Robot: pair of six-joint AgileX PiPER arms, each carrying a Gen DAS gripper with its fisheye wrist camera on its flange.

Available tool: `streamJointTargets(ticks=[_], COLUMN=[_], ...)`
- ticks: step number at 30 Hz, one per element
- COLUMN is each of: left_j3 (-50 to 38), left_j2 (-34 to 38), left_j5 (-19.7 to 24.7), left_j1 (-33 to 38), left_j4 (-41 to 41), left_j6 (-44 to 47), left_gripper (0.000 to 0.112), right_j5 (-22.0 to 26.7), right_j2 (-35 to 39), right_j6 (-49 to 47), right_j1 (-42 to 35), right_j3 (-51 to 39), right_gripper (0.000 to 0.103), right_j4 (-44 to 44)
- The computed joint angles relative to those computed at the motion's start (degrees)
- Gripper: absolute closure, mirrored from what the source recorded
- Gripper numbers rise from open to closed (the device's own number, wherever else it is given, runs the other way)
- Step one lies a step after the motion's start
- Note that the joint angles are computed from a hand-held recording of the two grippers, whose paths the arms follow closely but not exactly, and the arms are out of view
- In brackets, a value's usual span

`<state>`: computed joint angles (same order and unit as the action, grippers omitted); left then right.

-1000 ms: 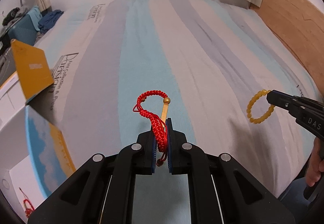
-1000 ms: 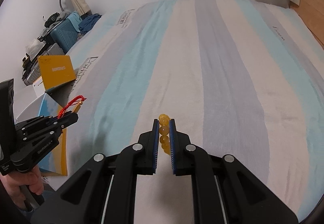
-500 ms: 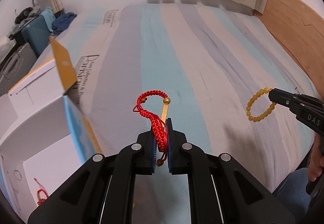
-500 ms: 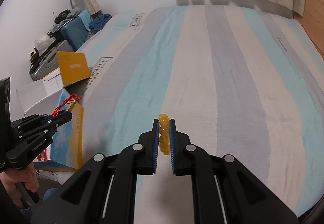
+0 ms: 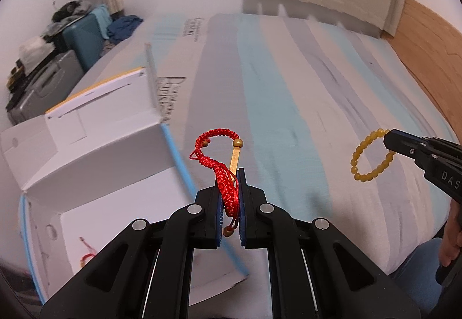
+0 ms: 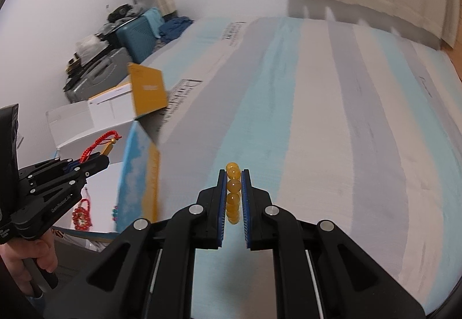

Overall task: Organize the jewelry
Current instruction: 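Carry both held bracelets over the open white box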

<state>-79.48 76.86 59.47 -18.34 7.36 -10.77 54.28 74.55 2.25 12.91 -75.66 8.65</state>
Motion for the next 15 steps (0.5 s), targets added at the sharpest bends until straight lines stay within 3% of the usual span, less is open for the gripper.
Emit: streamJointTargets(ticks=[15], left_j3=[4.54], left_j2=[-8.37], left_j5=[3.39], left_j1=[27.78], left_j4=[-12.03], left_j6=[21.24], left_gripper=[0.105], right_j5=[1.38], right_j2=[10.1], right_j6=[20.05], right_j1=[27.36], right_j3=[-14.26], right_gripper=[0.094], right_j4=[-15.01])
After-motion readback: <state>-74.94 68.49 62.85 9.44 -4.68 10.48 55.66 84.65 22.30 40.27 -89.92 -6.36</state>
